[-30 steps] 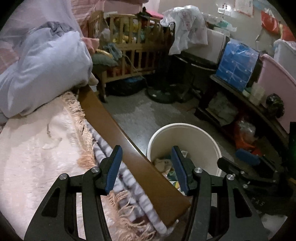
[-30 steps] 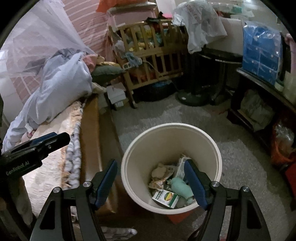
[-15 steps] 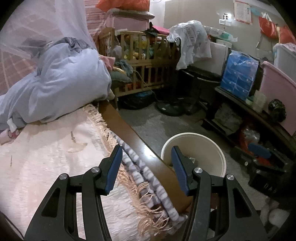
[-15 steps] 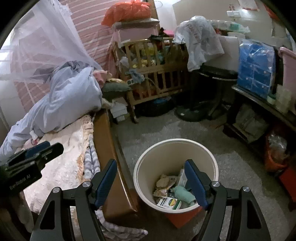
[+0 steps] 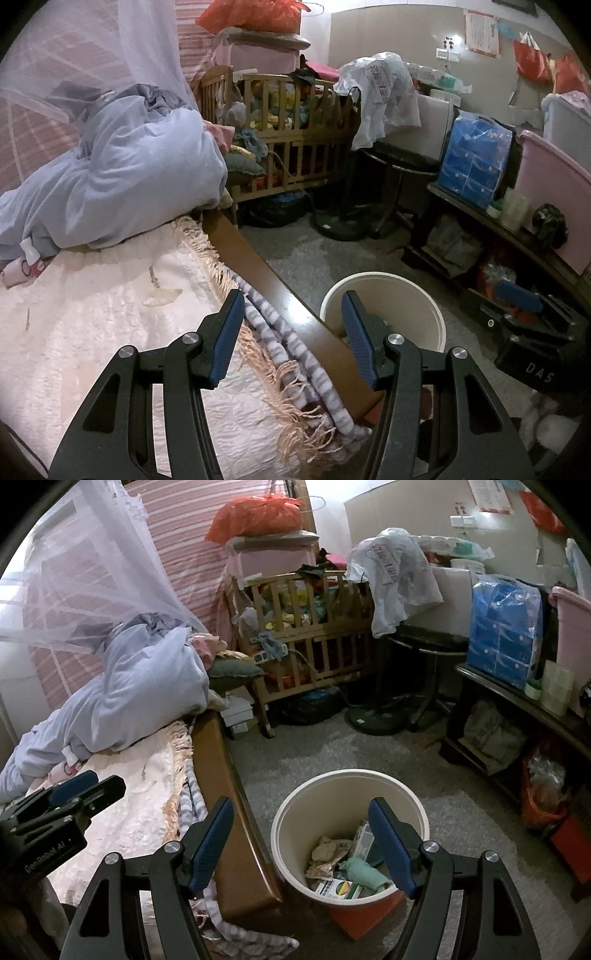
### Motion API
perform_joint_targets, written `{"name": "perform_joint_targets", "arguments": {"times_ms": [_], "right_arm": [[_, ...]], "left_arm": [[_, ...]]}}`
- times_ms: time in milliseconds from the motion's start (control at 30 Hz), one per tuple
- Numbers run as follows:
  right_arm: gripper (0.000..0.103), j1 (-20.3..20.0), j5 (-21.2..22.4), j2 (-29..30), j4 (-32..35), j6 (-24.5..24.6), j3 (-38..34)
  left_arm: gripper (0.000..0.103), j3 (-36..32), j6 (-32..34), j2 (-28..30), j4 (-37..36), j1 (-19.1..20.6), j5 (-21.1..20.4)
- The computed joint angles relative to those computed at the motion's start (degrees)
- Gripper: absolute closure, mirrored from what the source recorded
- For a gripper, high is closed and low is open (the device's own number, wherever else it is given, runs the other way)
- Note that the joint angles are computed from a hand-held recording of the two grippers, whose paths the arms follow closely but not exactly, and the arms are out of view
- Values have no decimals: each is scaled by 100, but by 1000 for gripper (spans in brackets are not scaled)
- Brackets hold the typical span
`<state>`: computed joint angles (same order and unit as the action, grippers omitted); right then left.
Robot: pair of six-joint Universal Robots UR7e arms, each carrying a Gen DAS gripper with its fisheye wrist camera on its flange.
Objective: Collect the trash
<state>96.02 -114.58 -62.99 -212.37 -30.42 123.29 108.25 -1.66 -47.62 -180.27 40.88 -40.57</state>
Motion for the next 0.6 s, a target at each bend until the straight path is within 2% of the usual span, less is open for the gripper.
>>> {"name": "perform_joint_targets", "arguments": {"times_ms": [600], "right_arm": [[28, 175, -210, 106, -131, -179, -11]], "left_arm": [[50, 19, -42, -29, 21, 5, -36]]}}
